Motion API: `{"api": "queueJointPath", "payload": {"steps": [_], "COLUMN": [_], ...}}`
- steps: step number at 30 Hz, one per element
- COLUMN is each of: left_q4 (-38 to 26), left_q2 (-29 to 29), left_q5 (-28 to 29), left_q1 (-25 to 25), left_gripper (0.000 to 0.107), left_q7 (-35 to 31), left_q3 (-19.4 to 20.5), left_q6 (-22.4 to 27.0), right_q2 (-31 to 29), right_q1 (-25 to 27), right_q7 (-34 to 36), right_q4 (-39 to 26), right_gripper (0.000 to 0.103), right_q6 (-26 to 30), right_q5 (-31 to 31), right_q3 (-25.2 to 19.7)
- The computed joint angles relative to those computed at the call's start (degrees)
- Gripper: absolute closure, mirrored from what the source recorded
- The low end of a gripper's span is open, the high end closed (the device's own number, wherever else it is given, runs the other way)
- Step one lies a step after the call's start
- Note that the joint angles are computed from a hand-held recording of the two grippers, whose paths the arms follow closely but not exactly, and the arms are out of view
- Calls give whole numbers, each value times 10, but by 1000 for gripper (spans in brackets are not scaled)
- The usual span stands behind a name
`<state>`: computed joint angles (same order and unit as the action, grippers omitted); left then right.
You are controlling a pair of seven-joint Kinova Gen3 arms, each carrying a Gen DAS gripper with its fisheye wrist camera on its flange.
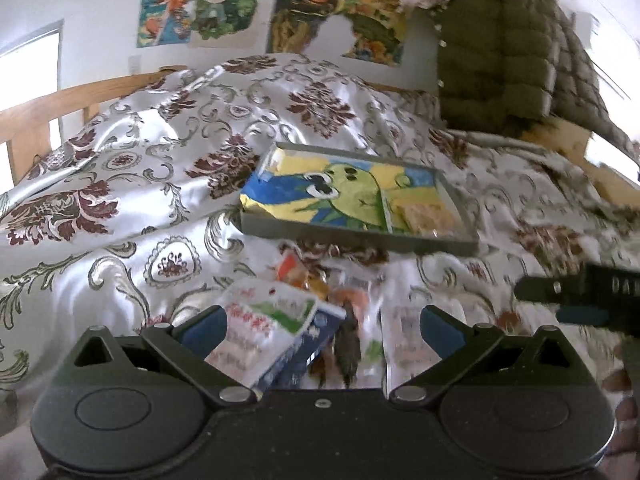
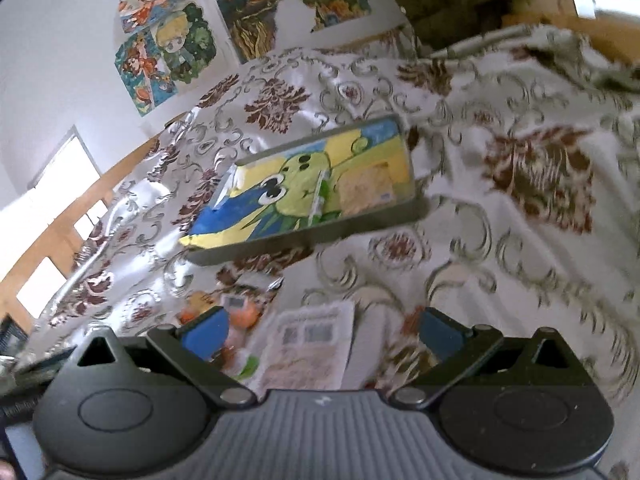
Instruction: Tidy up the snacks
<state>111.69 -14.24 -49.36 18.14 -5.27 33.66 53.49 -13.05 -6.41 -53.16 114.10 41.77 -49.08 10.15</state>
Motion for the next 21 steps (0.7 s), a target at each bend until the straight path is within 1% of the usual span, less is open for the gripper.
{"api": "queueJointPath", "payload": {"steps": [2,5,6,8,13,15,17,21], "left_q4": [8,24,27,31,42,50,58,66], "left_q2": [-10,-24,-28,-33,-45,-50,-53,-46], "left_q5": [19,30,36,57,116,157,190,239], "left_q1": [10,-1,-5,-6,-7,3,7,4], "left_gripper": [5,5,5,5,5,5,5,5], "left_q7": [-22,-15,-16,-40,-109,-143,-167,-209], "left_q3": [-11,-1,1,-12,-46,-75,-95,-111], "left_q6": [-6,-8,-10,-24,-75,-108,-139,-177], "right_q2": [4,17,21,34,58,66,73,100], "right_q1": [-1,6,11,23,52,60,67,82], "right_q7": [5,24,28,33,32,27,19,8], "right_q4": [-1,-8,-10,-17,-31,-36,-41,-58], "right_gripper": [0,0,0,0,0,0,0,0], "right_q6": [30,74,87,111,153,163,174,204], "right_q5": [-12,-34,-39,-44,-44,-39,-36,-38], "right_q3": [13,24,23,17,-8,-17,-24,-32]}}
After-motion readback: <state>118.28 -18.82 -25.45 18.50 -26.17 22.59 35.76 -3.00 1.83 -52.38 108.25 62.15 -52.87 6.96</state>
